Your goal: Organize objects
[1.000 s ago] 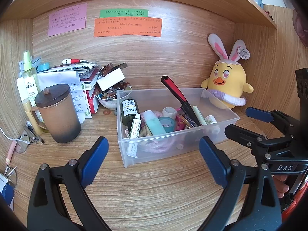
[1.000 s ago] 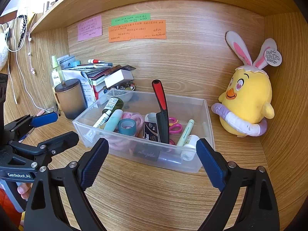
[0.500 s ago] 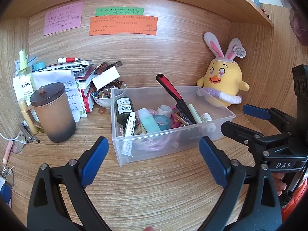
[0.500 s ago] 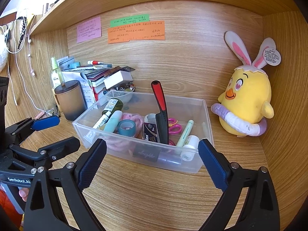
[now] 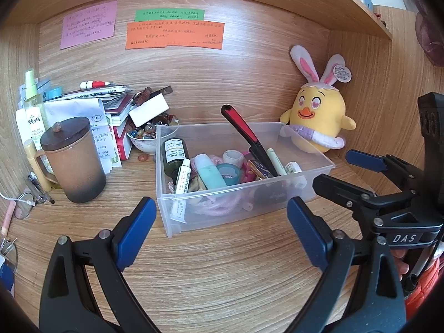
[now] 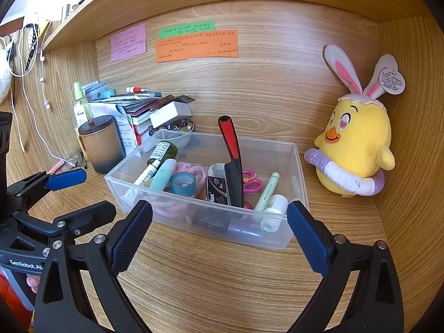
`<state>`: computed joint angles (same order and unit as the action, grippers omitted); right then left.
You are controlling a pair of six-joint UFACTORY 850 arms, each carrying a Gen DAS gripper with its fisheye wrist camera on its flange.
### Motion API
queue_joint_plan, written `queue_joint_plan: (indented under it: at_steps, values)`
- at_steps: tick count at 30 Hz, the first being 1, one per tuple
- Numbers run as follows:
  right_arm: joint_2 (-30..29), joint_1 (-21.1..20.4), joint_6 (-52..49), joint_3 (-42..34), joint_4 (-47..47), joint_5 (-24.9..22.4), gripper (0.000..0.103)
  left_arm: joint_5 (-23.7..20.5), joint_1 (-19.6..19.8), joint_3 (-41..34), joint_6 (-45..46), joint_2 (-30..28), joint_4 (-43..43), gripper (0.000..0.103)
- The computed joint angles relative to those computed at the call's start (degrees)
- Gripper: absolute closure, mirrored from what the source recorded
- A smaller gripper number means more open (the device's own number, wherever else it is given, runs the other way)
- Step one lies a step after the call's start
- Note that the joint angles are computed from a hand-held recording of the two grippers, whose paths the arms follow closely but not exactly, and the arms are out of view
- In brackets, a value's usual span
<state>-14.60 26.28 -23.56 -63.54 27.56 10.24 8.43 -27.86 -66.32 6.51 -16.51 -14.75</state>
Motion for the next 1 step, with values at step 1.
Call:
queue_joint_plan:
  at_steps: [1]
  values:
    - [0.03, 0.01, 0.03, 0.01, -0.03, 0.00, 0.006, -0.02, -0.02, 0.00, -0.64, 0.02, 0.69, 0.006]
